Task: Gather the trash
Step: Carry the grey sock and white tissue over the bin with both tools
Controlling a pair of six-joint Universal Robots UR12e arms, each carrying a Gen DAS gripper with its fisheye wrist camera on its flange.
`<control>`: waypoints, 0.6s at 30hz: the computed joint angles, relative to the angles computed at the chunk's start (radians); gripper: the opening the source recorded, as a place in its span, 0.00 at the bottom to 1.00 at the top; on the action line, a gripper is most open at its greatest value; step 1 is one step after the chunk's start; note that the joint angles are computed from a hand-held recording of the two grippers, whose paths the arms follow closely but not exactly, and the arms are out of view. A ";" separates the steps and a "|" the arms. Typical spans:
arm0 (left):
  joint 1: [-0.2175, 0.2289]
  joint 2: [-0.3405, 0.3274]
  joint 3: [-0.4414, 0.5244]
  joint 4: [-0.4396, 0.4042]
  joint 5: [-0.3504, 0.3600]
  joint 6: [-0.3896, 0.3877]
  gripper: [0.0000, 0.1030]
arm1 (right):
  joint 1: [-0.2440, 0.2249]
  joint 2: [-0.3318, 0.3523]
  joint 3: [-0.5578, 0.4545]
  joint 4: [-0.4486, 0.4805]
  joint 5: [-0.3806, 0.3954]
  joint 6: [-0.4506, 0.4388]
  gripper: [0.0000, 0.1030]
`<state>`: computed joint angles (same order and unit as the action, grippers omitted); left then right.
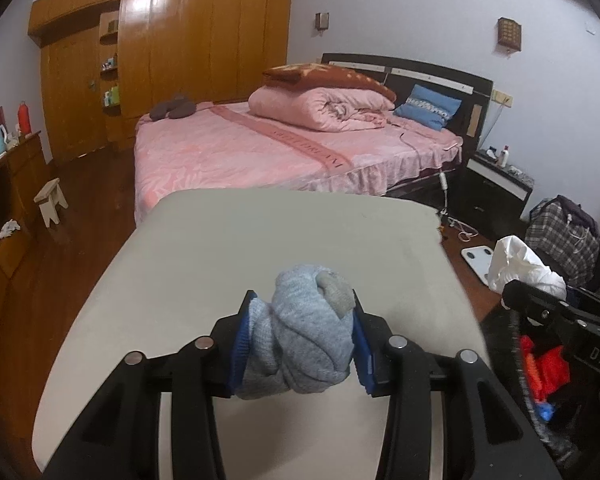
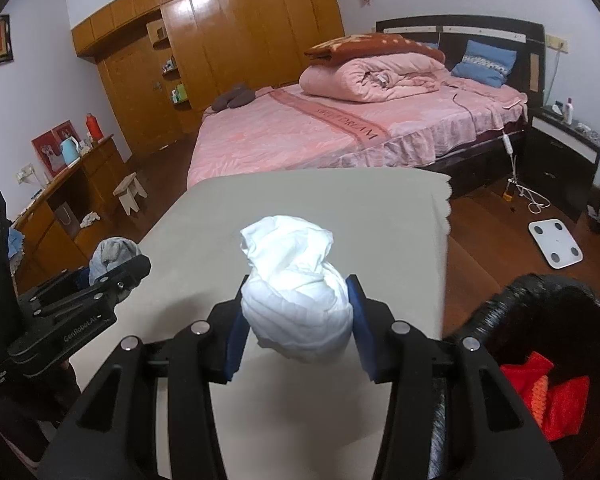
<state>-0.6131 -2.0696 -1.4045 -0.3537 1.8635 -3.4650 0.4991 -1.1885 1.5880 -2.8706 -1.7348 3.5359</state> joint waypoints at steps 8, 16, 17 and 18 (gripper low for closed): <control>-0.040 0.020 0.001 0.030 -0.001 0.016 0.42 | 0.002 -0.078 0.087 -0.061 -0.034 0.001 0.43; -0.073 0.024 0.016 0.059 0.001 0.046 0.42 | 0.003 -0.145 0.157 -0.109 -0.084 0.005 0.43; -0.076 0.024 0.019 0.060 -0.001 0.048 0.42 | 0.003 -0.149 0.162 -0.112 -0.088 0.007 0.43; -0.080 0.023 0.023 0.062 -0.001 0.051 0.42 | 0.003 -0.156 0.170 -0.118 -0.093 0.009 0.43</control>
<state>-0.6929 -2.0464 -1.3816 -0.2918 1.8627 -3.4139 0.5025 -1.3448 1.7580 -2.9881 -1.8281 3.5449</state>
